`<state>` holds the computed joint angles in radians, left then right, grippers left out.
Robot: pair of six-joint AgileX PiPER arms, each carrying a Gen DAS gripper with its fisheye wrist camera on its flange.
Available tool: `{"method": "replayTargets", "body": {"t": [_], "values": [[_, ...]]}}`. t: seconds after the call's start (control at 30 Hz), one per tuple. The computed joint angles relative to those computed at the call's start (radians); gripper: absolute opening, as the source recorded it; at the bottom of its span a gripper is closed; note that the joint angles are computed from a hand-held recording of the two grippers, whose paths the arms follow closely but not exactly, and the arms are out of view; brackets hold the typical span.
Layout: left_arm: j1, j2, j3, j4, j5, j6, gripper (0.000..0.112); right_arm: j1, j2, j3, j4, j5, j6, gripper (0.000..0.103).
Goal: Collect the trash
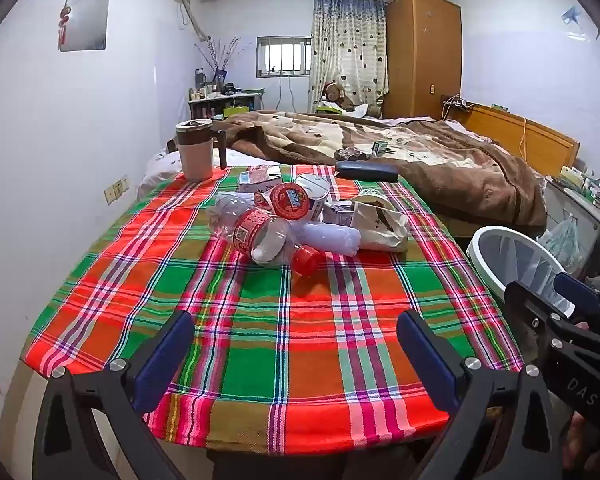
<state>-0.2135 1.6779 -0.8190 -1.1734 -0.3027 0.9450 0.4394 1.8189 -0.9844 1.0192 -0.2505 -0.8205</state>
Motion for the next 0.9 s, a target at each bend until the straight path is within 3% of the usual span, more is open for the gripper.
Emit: {"method": "replayTargets", "body": {"t": [0.9], "values": [[0.008,-0.004,0.007,0.0,0.001,0.007,0.102,0.0,-0.007,0.005,0.018,-0.006,-0.008,0.082]]}}
